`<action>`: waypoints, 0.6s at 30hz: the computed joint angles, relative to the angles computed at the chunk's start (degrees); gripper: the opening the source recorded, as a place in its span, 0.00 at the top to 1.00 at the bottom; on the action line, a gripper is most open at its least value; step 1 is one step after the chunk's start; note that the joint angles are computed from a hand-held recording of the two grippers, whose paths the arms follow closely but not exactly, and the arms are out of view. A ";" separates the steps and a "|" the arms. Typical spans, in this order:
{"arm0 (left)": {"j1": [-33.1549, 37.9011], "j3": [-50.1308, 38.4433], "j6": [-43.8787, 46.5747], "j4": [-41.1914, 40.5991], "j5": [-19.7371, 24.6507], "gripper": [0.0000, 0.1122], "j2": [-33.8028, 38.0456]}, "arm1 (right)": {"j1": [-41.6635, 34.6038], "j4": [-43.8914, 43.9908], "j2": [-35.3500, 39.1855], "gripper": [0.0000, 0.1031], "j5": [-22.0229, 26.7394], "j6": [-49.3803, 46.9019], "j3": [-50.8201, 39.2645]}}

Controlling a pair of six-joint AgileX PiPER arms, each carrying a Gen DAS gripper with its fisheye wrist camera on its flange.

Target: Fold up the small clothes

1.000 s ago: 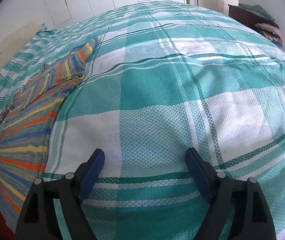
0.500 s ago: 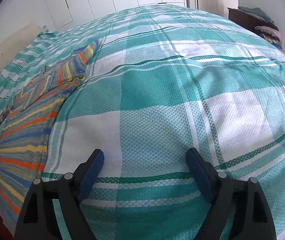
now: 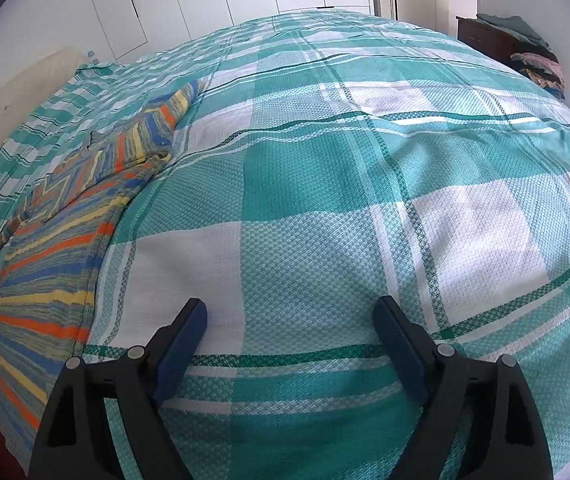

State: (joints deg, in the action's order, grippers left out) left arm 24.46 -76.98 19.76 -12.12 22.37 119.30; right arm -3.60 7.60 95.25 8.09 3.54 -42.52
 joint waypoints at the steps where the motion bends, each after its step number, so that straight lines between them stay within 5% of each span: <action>1: 0.00 0.00 0.00 0.00 0.00 0.09 0.00 | 0.00 0.00 0.00 0.17 0.00 0.00 0.00; 18: -0.02 0.03 -0.07 0.04 -0.02 0.09 -0.03 | -0.16 1.19 -0.03 0.17 -0.07 -1.40 0.06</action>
State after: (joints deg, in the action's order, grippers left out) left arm 24.44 -76.94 19.68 -12.08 22.35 119.27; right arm -3.76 8.79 95.21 8.02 2.15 -42.46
